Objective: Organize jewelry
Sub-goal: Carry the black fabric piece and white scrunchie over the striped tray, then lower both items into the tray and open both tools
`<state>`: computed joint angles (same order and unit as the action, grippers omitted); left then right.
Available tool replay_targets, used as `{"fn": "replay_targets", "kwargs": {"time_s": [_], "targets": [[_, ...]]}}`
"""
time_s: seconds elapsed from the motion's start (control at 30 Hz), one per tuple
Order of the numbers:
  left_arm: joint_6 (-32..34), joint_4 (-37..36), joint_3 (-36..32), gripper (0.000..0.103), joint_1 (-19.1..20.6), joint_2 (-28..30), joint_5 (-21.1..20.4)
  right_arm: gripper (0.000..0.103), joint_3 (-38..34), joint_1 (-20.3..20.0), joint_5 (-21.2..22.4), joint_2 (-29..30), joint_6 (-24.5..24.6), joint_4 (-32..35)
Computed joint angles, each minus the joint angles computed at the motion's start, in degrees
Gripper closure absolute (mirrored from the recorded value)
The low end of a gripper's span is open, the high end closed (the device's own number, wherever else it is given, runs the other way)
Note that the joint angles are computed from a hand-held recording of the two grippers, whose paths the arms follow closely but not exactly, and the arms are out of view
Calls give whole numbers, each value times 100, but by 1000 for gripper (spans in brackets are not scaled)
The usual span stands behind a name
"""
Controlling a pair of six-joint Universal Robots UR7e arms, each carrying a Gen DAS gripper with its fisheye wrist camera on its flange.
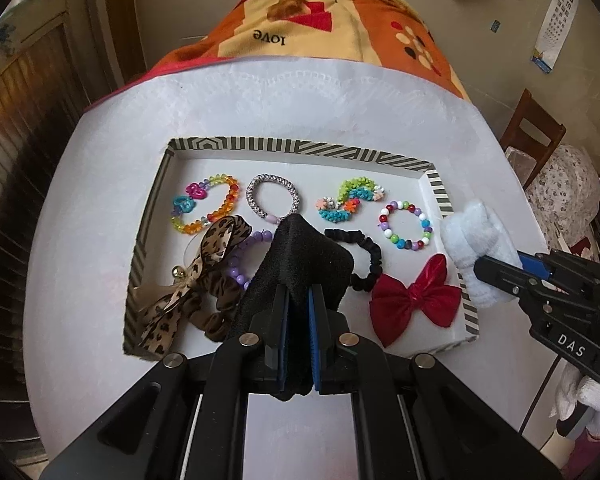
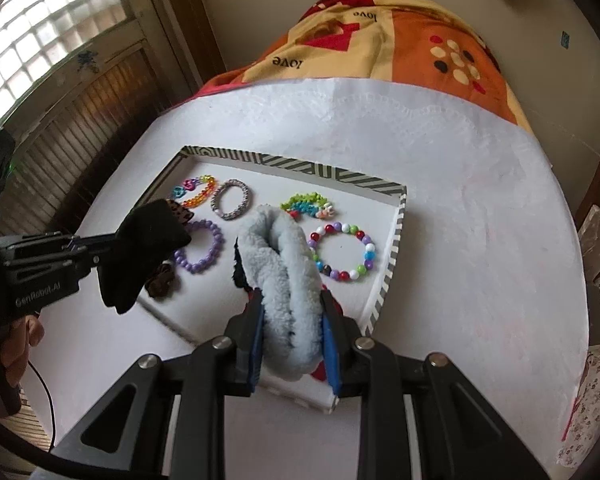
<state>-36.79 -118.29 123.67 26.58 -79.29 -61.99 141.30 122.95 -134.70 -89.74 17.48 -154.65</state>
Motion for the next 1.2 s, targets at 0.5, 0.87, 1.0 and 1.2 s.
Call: {"fn": "replay_targets", "kwargs": {"time_s": [0.5,0.87,1.0,1.2], "targets": [[126,-262,-34,102,281,363,-182,78,-72,-615,99,222,-388,-542],[11,-392,-20,102,419,611,-299,77,-369,-1341,52,599,-912,-847],[-10,-415,-11,102,463,662,-265,77,-499,-1574,-44,860,-1175,-1169],[-35,-447,10,102,431,735,-177,76,-613,-1773,-63,1185,-1497,-1389]]}}
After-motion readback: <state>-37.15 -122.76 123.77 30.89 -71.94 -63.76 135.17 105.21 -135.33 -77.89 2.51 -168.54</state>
